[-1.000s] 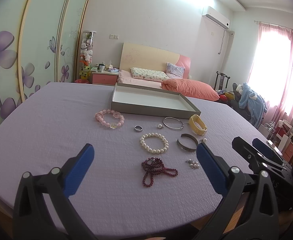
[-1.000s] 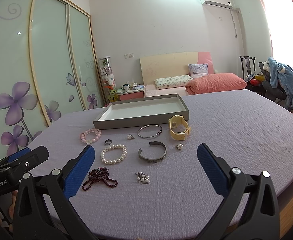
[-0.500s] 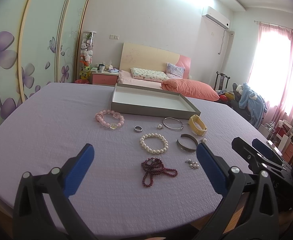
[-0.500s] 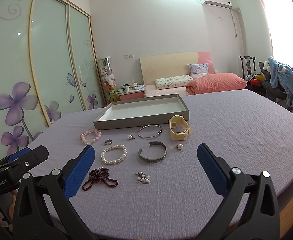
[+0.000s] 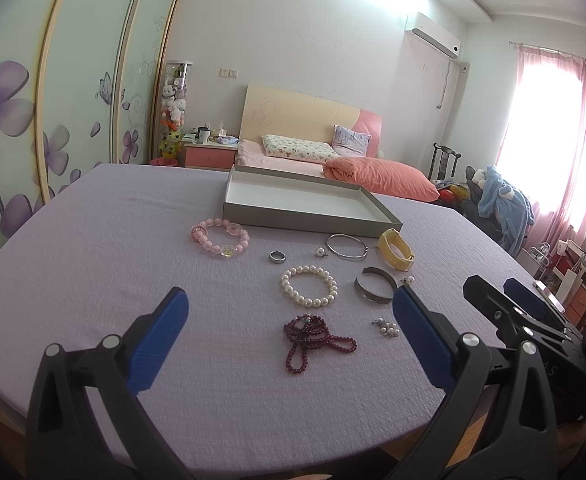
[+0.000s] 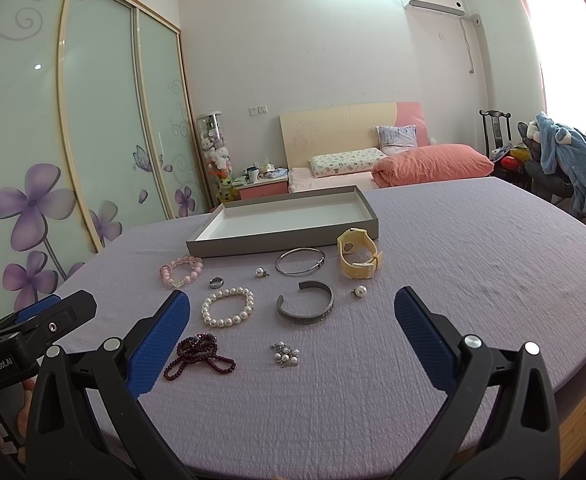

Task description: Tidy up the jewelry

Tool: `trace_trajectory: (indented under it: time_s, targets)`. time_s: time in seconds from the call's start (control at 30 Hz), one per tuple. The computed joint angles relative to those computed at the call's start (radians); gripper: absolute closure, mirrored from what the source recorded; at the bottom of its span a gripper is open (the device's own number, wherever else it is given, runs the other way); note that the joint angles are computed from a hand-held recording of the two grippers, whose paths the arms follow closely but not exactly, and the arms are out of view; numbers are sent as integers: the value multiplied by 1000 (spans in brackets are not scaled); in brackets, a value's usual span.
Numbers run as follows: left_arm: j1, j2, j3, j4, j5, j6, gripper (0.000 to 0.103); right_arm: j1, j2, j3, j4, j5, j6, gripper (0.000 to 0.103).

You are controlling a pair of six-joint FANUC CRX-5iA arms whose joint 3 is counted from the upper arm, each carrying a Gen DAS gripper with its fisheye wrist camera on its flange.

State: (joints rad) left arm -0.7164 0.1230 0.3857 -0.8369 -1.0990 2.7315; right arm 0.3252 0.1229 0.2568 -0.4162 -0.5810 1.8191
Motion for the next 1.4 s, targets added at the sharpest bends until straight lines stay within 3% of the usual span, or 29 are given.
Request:
trace_trajectory:
  time_s: [0.4,0.5,0.63,0.9,1.0,1.07,1.4]
  targets:
    - [45,15,-1,70,-38,-18,2,3,86,78,32,-153,-28,1]
    - [66,8,-18,102,-25,-27,2,8,112,106,48,-208,-37,8]
    - [87,13,-22,139,-23,-53,2,21,155,146,76,-277,-50,25]
    - [113,17,-29,191,-25,-95,2,56,189,158,178,-284,-103,44]
    - [117,11,-37,200,-19,-96,2,81,188,135,247,-251,-127,49]
    - [120,11,-37,206,-21,-99,2,94,181,110,288,-222,-140,57]
    - [127,26,-23,224,-24,-115,2,85,182,119,235,-224,-63,81]
